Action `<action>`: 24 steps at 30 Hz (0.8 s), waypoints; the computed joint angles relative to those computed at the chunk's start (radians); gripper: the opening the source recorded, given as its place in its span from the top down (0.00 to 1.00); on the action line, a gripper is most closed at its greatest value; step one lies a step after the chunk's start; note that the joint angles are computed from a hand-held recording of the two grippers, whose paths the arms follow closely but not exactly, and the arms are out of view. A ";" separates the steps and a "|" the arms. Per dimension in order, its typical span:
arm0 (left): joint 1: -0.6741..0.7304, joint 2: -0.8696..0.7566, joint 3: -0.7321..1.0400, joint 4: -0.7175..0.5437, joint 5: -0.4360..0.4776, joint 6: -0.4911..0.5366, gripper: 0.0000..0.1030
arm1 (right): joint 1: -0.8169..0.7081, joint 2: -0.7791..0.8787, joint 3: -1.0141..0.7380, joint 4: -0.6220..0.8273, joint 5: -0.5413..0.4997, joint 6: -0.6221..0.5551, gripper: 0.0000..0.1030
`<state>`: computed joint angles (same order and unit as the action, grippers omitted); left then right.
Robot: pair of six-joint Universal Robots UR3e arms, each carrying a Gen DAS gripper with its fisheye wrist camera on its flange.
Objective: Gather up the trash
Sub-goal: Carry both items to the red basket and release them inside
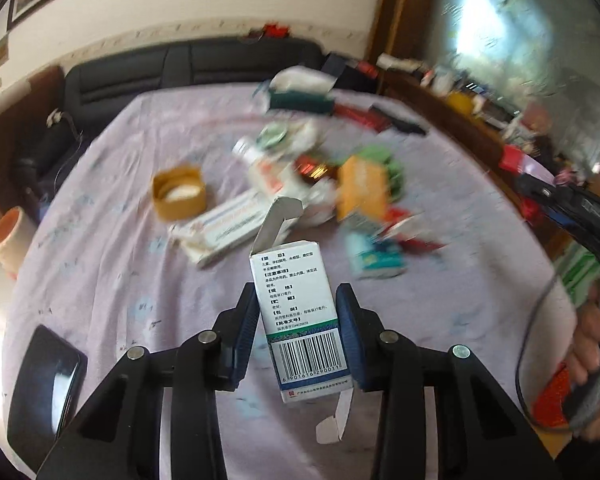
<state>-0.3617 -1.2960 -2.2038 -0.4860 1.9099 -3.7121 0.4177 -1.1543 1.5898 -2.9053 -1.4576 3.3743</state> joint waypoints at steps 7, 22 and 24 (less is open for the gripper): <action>-0.308 -0.071 0.239 -0.022 0.166 -0.032 0.64 | 0.002 -0.554 0.440 -0.074 -0.102 0.014 0.63; -0.596 -0.245 0.568 -0.075 0.290 0.023 0.64 | 0.097 -1.146 0.662 0.171 -0.380 0.106 0.63; -0.594 -0.271 0.594 -0.073 0.260 0.030 0.64 | 0.046 -1.222 0.684 0.223 -0.343 0.095 0.63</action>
